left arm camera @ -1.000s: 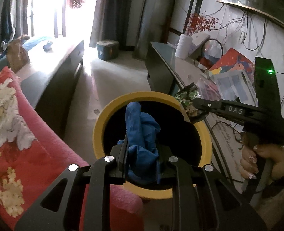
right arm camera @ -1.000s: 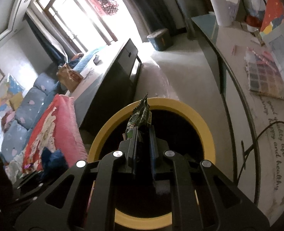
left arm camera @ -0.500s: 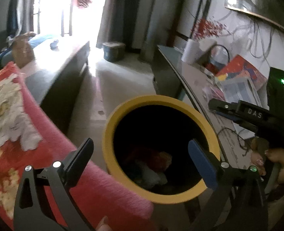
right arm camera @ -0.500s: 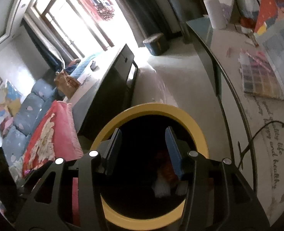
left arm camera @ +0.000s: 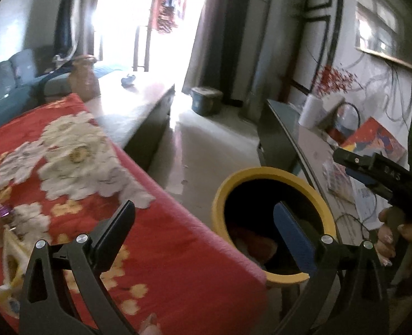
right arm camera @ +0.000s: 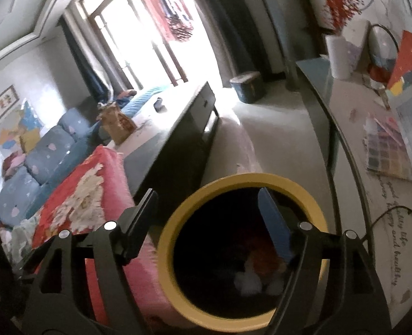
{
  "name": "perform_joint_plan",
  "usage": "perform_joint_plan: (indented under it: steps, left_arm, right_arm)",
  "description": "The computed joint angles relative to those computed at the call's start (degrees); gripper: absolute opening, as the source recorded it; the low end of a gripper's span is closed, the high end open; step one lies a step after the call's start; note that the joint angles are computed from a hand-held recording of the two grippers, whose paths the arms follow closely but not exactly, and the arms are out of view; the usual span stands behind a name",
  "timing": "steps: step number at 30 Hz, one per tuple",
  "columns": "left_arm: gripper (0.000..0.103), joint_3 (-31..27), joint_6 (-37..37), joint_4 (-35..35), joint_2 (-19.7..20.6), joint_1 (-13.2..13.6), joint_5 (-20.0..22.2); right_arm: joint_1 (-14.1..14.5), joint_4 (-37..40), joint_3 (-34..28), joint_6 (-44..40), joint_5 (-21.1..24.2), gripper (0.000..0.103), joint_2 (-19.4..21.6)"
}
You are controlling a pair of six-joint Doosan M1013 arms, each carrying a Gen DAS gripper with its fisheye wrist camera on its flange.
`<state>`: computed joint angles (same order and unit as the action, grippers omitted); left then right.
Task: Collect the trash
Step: 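Move both tools back over the remaining trash on the bedspread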
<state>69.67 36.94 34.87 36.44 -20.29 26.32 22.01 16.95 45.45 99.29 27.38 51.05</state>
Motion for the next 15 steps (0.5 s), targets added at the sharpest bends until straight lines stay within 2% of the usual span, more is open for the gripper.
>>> perform_joint_plan:
  steps: [7, 10, 15]
  left_arm:
    - [0.096, 4.94, -14.42, 12.97, -3.46, 0.11, 0.51]
    - [0.096, 7.06, -19.67, 17.3, -4.87, 0.31, 0.97]
    - [0.096, 10.12, -27.25, 22.88, -6.86, 0.79, 1.7]
  right_arm:
    - [1.33, 4.84, -0.05, -7.6, 0.27, 0.069, -0.45]
    - [1.97, 6.51, -0.08, -10.81, 0.69, 0.073, -0.61]
    - [2.93, 8.6, -0.52, -15.29, 1.87, 0.073, -0.65]
